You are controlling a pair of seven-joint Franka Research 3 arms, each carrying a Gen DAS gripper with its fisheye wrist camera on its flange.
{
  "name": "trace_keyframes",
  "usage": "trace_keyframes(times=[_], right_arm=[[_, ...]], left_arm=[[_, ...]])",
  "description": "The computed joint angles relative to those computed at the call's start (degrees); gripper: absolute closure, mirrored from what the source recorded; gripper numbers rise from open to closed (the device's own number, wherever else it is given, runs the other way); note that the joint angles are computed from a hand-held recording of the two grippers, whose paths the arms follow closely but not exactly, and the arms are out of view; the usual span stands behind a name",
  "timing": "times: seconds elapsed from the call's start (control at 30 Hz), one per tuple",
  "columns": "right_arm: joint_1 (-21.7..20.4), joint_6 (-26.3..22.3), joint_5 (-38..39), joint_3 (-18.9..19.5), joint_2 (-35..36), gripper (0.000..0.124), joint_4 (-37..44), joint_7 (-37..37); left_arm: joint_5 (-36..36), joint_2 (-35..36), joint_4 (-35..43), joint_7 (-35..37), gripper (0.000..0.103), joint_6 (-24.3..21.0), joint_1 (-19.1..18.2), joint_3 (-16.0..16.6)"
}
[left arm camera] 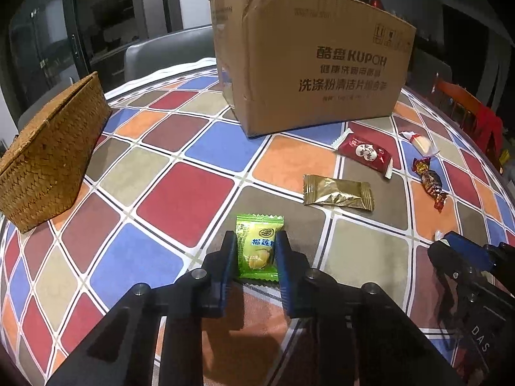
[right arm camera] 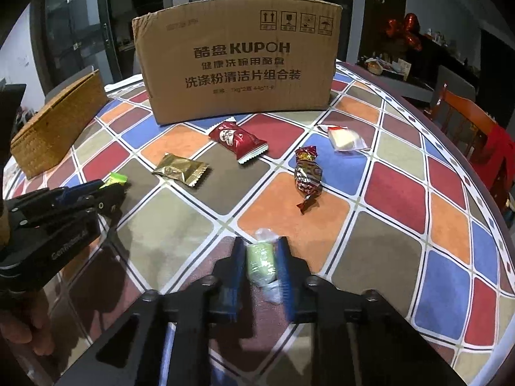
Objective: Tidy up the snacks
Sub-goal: 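Grasp the green candy packet with the left gripper while the right grasps the pale green wrapped candy, then carry the green packet and pale green candy over the cardboard box with both grippers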
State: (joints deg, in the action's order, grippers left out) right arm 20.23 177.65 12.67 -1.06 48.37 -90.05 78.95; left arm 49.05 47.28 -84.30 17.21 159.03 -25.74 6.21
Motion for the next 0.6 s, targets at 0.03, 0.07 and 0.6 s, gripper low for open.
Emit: trace_keyframes(times=[0.03,0.07,0.6], right_arm=[[-0.28,0.1,0.09,0.35,-0.01,0.104,-0.03,-0.13],[-0.43,0.08,0.15,0.54,0.0,0.104,0.01,-0.23],[-3.25,-0.49,1.35,3.45,-0.12,0.104,1.41,-2.88]], left_arm=[[-0.06,-0.02,-0.01,-0.07,0.079,-0.01,-0.01,0.0],[-0.19,-0.06,-0.04,-0.16,0.079,0.02,0.04,-0.05],[0.35,-2.56,-1.28,-3.3,0.08,-3.95,-0.9,-0.62]])
